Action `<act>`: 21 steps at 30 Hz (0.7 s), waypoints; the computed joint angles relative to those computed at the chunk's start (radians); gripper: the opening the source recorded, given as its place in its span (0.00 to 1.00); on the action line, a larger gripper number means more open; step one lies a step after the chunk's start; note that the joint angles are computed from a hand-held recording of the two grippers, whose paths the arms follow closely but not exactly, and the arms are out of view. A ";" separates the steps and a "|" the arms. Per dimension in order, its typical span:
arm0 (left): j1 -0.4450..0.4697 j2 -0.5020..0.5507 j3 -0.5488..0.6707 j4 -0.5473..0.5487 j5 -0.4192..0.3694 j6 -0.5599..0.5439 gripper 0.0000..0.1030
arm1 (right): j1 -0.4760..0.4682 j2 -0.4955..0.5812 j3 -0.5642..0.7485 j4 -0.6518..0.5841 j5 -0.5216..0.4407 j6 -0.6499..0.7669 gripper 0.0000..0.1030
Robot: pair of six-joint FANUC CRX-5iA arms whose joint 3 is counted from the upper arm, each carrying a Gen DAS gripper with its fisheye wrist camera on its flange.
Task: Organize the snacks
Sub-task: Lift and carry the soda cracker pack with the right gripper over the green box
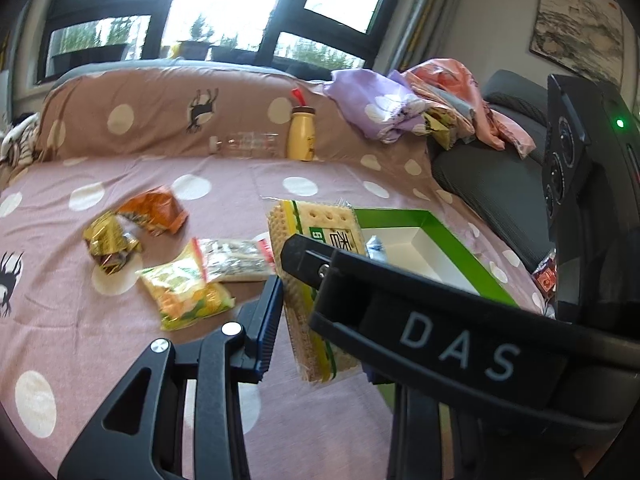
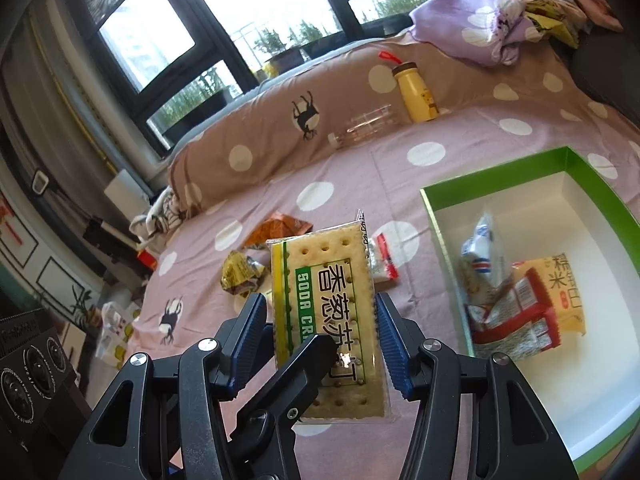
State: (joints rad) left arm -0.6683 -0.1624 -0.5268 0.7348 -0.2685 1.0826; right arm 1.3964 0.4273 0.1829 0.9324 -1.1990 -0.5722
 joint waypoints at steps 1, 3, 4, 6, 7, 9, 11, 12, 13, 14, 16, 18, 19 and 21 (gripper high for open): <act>-0.009 0.009 0.012 -0.008 -0.001 0.001 0.31 | 0.003 -0.009 -0.012 0.004 -0.006 -0.011 0.57; -0.019 0.020 0.028 -0.027 -0.001 0.014 0.31 | 0.006 -0.026 -0.037 0.012 -0.011 -0.032 0.57; -0.025 0.027 0.039 -0.045 0.001 0.028 0.31 | 0.008 -0.038 -0.054 0.020 -0.011 -0.050 0.57; -0.041 0.039 0.052 -0.045 0.005 0.014 0.31 | 0.013 -0.060 -0.081 0.021 -0.022 -0.085 0.57; -0.051 0.046 0.054 -0.019 0.007 -0.017 0.31 | 0.017 -0.060 -0.080 0.021 -0.036 -0.092 0.57; -0.070 0.055 0.056 0.018 0.018 -0.058 0.31 | 0.027 -0.071 -0.094 0.035 -0.068 -0.116 0.57; -0.086 0.066 0.070 0.014 0.022 -0.069 0.31 | 0.037 -0.088 -0.121 0.051 -0.087 -0.143 0.57; -0.092 0.073 0.079 0.008 0.022 -0.070 0.31 | 0.041 -0.098 -0.138 0.058 -0.093 -0.164 0.57; -0.097 0.084 0.094 -0.008 0.014 -0.062 0.31 | 0.042 -0.107 -0.150 0.060 -0.095 -0.180 0.57; -0.104 0.091 0.097 0.006 0.016 -0.078 0.31 | 0.044 -0.116 -0.164 0.060 -0.098 -0.198 0.57; -0.118 0.109 0.106 0.038 0.012 -0.111 0.31 | 0.050 -0.130 -0.184 0.057 -0.112 -0.231 0.57; -0.129 0.125 0.118 0.059 0.001 -0.131 0.31 | 0.058 -0.140 -0.197 0.048 -0.133 -0.259 0.57; -0.136 0.128 0.118 0.078 0.001 -0.151 0.31 | 0.063 -0.145 -0.203 0.048 -0.144 -0.272 0.57; -0.153 0.138 0.117 0.139 0.005 -0.220 0.31 | 0.072 -0.149 -0.206 0.046 -0.174 -0.291 0.57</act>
State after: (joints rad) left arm -0.8215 -0.0246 -0.4097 0.8739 -0.2635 0.8625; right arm 1.4681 0.2780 -0.0235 0.9785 -1.3726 -0.8629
